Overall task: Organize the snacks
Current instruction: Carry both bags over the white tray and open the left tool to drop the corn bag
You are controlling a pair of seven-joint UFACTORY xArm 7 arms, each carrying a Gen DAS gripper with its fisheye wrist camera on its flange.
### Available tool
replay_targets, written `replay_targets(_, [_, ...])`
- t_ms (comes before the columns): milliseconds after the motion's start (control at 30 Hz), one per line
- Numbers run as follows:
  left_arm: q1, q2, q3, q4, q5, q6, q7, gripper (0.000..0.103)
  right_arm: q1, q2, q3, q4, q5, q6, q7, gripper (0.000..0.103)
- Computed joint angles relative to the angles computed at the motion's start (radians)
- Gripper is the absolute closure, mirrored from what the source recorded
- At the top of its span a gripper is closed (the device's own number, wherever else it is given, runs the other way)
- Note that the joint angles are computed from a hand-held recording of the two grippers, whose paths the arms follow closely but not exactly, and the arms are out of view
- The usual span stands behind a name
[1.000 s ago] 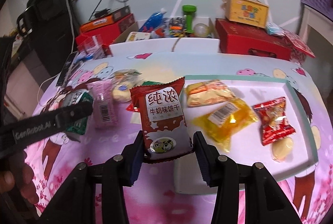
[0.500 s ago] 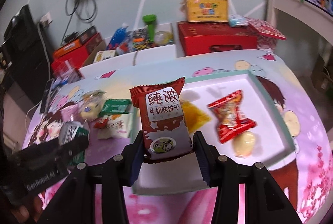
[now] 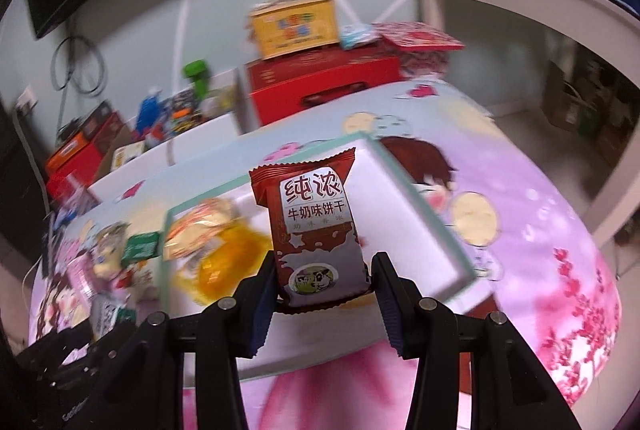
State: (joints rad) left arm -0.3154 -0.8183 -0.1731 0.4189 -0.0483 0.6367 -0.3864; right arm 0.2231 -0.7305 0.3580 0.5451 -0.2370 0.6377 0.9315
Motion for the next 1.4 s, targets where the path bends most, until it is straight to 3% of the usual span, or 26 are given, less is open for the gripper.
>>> replay_targets(267, [-0.039, 0.063, -0.030, 0.011, 0.004, -0.052, 0.006, 0.047, -0.032, -0.056, -0.041, -0.041, 0.020, 0.055, 0.015, 0.054])
replay_targets(600, [-0.067, 0.138, -0.049, 0.022, 0.027, -0.104, 0.008, 0.047, -0.035, 0.011, -0.040, -0.039, 0.023, 0.049, 0.010, 0.054])
replay_targets(1400, [-0.054, 0.206, -0.069, 0.026, 0.089, -0.176, -0.015, 0.047, -0.018, 0.116, -0.077, -0.037, 0.021, 0.041, 0.000, 0.054])
